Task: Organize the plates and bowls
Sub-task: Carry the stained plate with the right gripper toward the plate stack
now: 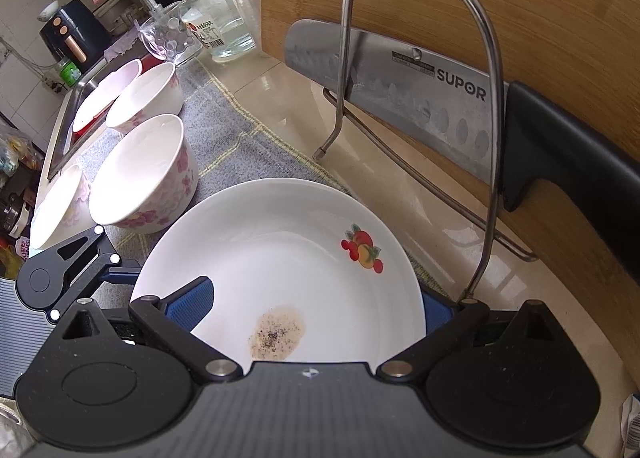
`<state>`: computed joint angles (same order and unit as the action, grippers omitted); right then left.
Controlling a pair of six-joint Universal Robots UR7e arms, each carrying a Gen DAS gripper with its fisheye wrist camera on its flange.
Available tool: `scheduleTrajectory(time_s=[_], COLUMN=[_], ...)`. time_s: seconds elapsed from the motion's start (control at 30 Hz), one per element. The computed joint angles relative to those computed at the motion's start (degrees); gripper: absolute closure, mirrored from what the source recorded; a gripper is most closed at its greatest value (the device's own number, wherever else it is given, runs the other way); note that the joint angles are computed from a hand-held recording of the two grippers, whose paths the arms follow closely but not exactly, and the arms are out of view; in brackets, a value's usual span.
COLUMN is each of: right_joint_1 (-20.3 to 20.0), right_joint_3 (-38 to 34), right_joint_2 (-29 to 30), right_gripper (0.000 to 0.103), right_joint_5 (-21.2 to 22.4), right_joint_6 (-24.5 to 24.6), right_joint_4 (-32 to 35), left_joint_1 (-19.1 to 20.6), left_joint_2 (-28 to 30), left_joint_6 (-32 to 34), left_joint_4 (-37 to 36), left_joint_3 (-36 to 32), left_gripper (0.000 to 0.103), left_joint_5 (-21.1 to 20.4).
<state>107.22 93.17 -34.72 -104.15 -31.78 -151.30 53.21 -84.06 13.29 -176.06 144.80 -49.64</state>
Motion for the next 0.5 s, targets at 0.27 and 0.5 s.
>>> scheduleTrajectory(time_s=[0.27,0.5], right_joint_1=[0.36,0.97], right_joint_3=[1.66,3.68], right_joint_2=[-0.95,-2.39], right_gripper=[0.0,0.0], right_joint_5=[-0.86,-0.69], right_joint_6=[0.69,1.13], right_joint_4=[-0.69,-1.86], left_joint_1=[-0.97,-2.74], left_joint_2=[-1.73,-4.65], left_joint_6=[-0.81,-2.78], left_joint_4=[1.91,6.1], left_joint_3=[0.45,0.65], left_gripper=[0.001,0.001], left_joint_5=[-0.36,0.21])
